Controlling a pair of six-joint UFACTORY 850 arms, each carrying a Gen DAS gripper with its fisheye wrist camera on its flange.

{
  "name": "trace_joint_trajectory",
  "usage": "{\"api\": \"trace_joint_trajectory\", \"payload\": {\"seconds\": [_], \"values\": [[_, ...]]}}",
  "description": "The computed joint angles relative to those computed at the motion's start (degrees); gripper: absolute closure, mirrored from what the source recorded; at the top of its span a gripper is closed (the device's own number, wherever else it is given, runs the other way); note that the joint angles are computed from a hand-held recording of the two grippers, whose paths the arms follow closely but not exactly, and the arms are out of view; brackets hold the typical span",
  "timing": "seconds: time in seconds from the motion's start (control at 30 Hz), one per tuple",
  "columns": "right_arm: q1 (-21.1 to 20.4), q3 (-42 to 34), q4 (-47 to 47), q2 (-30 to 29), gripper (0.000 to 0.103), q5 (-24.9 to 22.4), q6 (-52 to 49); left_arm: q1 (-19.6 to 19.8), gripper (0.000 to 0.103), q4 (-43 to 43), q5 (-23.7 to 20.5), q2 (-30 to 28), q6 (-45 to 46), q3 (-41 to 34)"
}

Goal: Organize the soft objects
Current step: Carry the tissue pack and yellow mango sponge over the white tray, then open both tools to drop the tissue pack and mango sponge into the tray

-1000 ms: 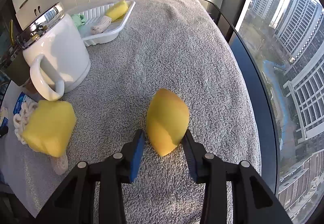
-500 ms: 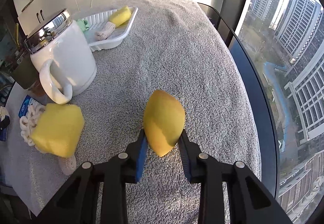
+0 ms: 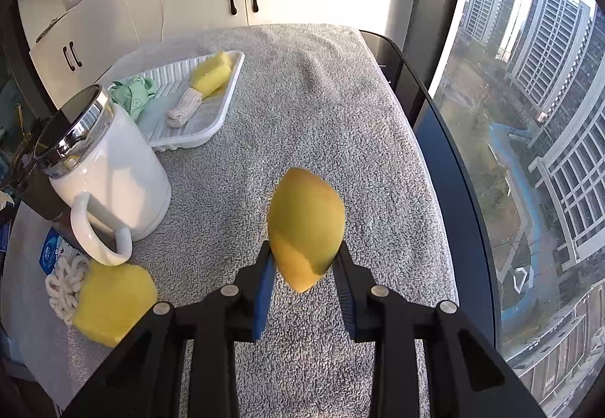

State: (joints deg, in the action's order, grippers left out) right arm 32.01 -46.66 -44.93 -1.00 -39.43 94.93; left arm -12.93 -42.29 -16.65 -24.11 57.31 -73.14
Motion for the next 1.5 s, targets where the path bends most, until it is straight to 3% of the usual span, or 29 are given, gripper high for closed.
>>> {"api": "trace_joint_trajectory", "payload": {"seconds": [0.37,0.7,0.93,1.13,1.37,1.5], "values": [[-6.24,-1.83,1.87,-1.79,0.07,2.99,-4.58,-0.36,0.049,12.09,-0.48,-8.55,-14.31,-12.17],[-12.1,-6.99,3.98,-6.7,0.07,6.63,-11.41,-2.8,0.049,22.25,-4.04,-17.97,-24.23,-27.06],[-14.56,-12.9,6.51,-11.57,0.07,7.85,-17.34,-4.89,0.052,23.91,-7.9,-23.34,-24.65,-35.85],[-14.89,-18.19,8.41,-15.41,0.07,8.87,-22.12,-6.18,0.052,20.07,-11.85,-26.34,-21.34,-40.84],[-14.6,-23.79,15.2,-18.78,0.07,14.34,-30.59,-8.1,0.052,19.71,-6.82,-24.82,-19.41,-39.95],[-13.99,-27.16,18.63,-21.36,0.07,13.9,-35.86,-8.15,0.052,15.54,-8.9,-25.31,-16.34,-42.69]]}}
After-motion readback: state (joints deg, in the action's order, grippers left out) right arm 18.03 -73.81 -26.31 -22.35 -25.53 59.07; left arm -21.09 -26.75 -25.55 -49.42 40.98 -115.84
